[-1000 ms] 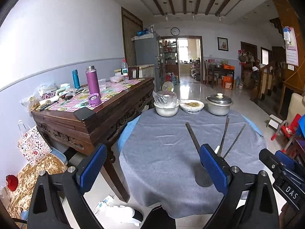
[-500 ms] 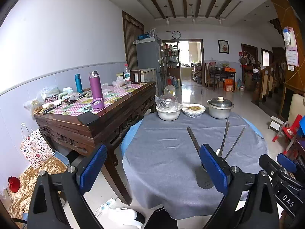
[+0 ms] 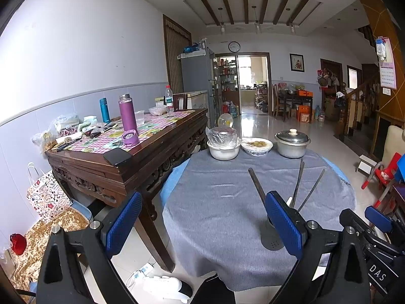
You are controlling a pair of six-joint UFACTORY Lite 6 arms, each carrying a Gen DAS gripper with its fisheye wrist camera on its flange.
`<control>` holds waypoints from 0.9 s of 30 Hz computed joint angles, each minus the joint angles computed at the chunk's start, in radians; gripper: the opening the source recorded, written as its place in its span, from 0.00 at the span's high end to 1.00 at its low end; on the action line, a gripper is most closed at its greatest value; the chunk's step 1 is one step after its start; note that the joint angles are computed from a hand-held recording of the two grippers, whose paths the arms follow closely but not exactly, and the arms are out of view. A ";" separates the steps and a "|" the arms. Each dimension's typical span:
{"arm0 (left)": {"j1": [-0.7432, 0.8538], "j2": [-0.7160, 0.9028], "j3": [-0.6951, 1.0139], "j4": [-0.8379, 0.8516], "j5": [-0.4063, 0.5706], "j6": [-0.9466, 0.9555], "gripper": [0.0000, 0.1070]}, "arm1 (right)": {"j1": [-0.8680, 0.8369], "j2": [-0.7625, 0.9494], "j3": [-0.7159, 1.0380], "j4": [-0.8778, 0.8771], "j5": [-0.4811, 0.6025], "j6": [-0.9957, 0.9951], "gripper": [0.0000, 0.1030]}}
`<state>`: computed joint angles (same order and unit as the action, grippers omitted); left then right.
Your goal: Organize utensils
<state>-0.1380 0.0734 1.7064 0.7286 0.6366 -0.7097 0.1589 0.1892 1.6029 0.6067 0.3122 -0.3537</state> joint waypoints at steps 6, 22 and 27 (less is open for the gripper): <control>0.003 -0.010 -0.017 0.007 -0.007 -0.012 0.09 | 0.007 -0.011 -0.018 -0.001 -0.010 -0.003 0.26; 0.017 -0.027 -0.050 0.005 -0.023 -0.026 0.09 | 0.020 -0.009 -0.013 -0.039 -0.011 0.026 0.26; 0.017 -0.029 -0.054 0.007 -0.024 -0.029 0.09 | 0.023 -0.013 -0.019 -0.039 -0.014 0.025 0.26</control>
<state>-0.1205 0.0440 1.6523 0.7351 0.6129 -0.7387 0.1823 0.1759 1.5842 0.5673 0.2984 -0.3291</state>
